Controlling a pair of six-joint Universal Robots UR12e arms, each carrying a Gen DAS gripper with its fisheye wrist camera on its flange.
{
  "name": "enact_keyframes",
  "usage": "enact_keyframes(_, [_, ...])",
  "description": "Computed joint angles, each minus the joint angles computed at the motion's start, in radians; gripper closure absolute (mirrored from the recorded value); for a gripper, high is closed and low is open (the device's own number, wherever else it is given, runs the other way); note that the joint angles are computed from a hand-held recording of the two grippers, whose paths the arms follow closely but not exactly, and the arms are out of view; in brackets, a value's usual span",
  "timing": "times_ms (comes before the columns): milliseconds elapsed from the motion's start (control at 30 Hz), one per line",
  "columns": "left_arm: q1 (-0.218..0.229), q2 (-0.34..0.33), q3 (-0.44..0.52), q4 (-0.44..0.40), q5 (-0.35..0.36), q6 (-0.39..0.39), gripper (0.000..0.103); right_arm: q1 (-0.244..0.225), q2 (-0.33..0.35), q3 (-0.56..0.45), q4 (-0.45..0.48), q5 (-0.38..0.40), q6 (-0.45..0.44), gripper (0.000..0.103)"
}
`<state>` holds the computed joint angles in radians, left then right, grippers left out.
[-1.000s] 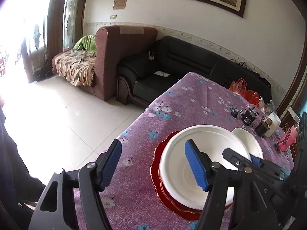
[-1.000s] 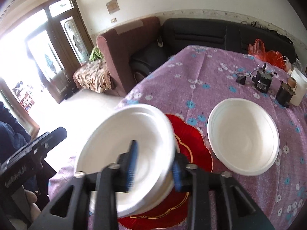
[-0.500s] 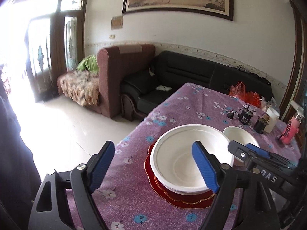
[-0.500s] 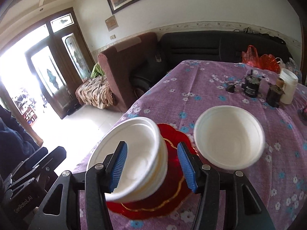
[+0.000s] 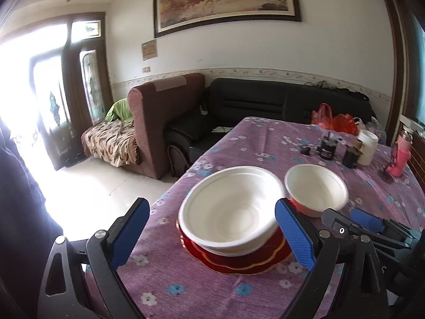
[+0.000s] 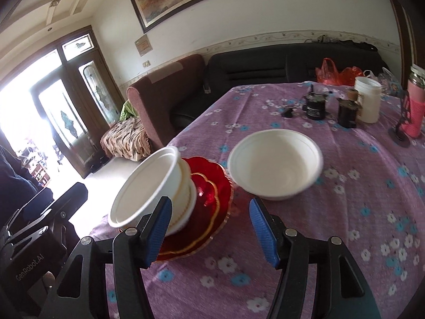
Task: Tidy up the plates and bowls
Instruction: 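Lower the white bowl onto the beige bowl and open both grippers, then move both grippers to the last white paper bowl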
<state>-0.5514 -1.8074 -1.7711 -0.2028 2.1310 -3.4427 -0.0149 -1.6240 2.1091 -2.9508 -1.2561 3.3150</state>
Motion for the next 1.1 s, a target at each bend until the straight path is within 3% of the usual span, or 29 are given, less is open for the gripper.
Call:
enact_keyframes(433, [-0.046,-0.034,0.044,-0.048,-0.011,0.056,0.008,-0.093,-0.052,0.067,-0.021,0.036,0.026,0.035])
enact_keyframes(733, [-0.047,-0.048,0.061,-0.074,-0.055,0.070,0.008,-0.141,-0.062,0.085,-0.014,0.028,0.045,0.035])
enact_keyframes(900, [-0.030,-0.048,0.059,-0.094,-0.092,0.026,0.008,-0.164,-0.044,0.067,0.022,-0.013,0.070,0.035])
enact_keyframes(1100, [-0.017,-0.051,0.056,-0.100,-0.138,0.012,0.008,-0.182,0.023,0.011,0.086,0.020,0.144,0.035])
